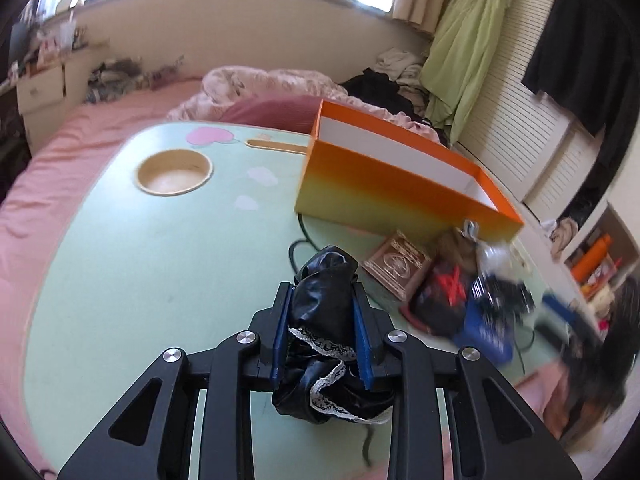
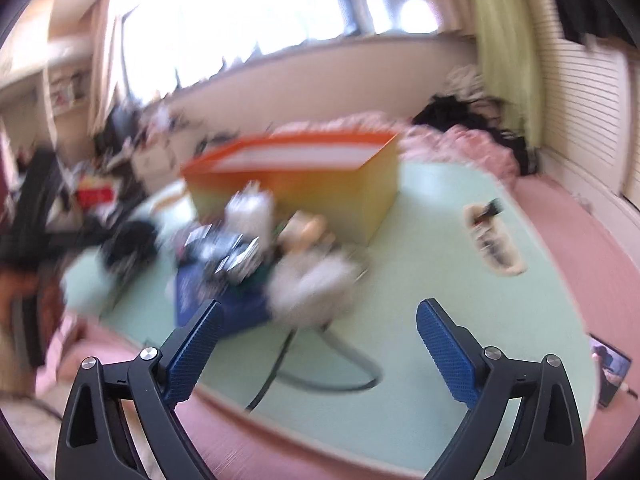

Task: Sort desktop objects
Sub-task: 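Grasp the black lace pouch with left tool while right tool grasps the white pom-pom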

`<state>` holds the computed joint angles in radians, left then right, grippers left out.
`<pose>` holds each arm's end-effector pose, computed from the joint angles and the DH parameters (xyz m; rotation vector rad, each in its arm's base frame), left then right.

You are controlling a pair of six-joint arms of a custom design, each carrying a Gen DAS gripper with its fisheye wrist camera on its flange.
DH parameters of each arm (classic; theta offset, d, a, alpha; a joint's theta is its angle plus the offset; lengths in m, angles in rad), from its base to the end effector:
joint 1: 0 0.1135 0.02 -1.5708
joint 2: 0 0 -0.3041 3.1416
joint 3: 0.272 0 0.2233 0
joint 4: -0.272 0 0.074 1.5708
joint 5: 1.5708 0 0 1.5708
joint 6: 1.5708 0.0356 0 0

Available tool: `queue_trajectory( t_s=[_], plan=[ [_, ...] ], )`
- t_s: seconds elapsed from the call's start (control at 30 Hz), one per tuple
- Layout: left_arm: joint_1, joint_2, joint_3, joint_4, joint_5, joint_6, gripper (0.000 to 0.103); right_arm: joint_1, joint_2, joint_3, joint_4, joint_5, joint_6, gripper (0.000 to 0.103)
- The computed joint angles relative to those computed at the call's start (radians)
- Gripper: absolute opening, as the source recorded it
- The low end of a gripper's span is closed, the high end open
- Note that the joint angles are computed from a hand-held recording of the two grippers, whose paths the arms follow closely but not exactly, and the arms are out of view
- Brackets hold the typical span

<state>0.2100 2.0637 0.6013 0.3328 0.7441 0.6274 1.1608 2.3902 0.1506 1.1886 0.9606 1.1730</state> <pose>0.2883 0.0368 0.0835 0.6960 2.2823 -0.6307 0.1076 0.1744 0.0332 0.2998 2.0708 0.0824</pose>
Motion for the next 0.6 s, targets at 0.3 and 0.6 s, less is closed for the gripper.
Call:
queue_trajectory(
  t_s=[0.3,0.6],
  plan=[
    [-0.046,0.038,-0.141,0.283,-0.058,-0.011,0.032,-0.182,-0.08,0.108,-0.134,-0.189,-0.193,0.062],
    [-0.001,0.009,-0.139,0.235,0.003,0.036,0.03,-0.104,0.035,-0.037,0.189,-0.107,-0.138,0.039]
  ],
)
